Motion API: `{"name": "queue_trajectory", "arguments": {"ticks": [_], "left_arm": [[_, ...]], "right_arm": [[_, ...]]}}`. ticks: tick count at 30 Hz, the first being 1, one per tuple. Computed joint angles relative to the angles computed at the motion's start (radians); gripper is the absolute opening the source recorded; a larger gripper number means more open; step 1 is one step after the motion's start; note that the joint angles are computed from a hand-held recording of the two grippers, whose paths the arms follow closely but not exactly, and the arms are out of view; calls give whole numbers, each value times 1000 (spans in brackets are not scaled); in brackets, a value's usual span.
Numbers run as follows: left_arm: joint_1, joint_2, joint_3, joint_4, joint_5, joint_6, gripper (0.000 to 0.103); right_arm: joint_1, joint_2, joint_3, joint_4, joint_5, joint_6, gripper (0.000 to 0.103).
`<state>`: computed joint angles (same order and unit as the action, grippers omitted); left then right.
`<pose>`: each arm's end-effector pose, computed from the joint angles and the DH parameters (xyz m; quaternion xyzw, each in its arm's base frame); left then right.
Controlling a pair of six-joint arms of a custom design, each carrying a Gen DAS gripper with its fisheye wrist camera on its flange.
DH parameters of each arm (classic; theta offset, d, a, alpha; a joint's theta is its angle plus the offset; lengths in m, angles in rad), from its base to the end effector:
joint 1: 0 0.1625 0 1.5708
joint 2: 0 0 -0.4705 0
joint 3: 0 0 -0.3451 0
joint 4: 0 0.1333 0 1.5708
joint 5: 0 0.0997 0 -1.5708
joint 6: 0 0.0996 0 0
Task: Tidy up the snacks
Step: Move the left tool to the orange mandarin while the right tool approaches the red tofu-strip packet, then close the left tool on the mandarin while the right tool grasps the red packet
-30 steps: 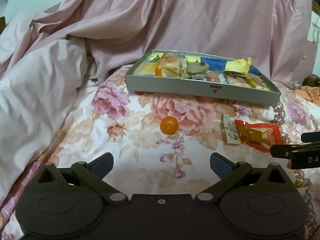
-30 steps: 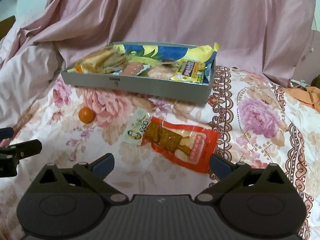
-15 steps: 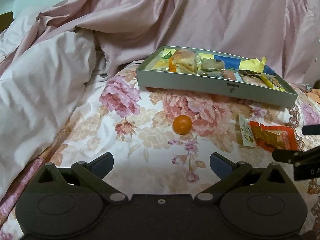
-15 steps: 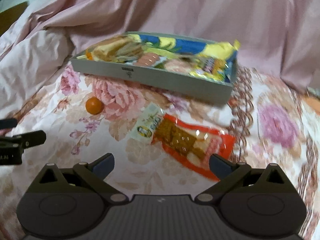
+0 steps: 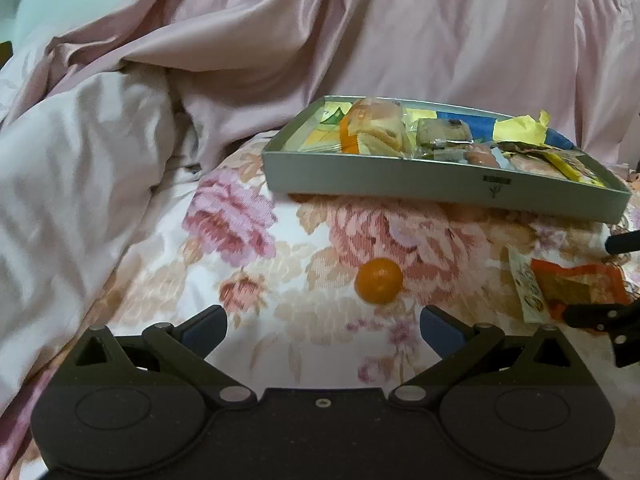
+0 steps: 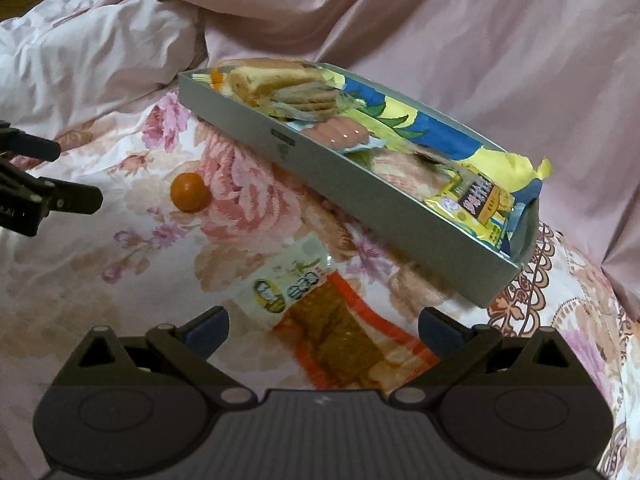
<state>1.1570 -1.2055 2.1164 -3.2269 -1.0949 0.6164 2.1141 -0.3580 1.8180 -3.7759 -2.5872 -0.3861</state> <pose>-0.0424 -0.5416 0.3318 0.3712 0.8300 -0.3298 0.2542 0.3454 -0.4779 0.0134 0.2063 -0.8068 0.3526 0.4269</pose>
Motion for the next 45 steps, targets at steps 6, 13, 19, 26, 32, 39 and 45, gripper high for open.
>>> {"name": "queue_trajectory", "arguments": {"ticks": [6, 13, 19, 26, 32, 39, 45], "left_arm": [[18, 66, -39, -32, -8, 10, 102], [31, 101, -61, -56, -44, 36, 102], [40, 120, -82, -43, -106, 55, 102], [51, 149, -106, -22, -179, 117, 102], [65, 166, -126, 35, -178, 120, 102], [74, 172, -152, 95, -195, 78, 98], [77, 179, -154, 94, -195, 76, 86]], "right_arm": [[-34, -16, 17, -36, 16, 18, 103], [-60, -27, 32, -68, 80, 30, 103], [-76, -33, 38, -62, 106, 22, 103], [-102, -65, 65, 2, 152, 95, 103], [-112, -80, 77, 58, 178, 134, 103], [-123, -102, 91, 114, 224, 190, 103], [-122, -125, 91, 233, 279, 211, 103]]}}
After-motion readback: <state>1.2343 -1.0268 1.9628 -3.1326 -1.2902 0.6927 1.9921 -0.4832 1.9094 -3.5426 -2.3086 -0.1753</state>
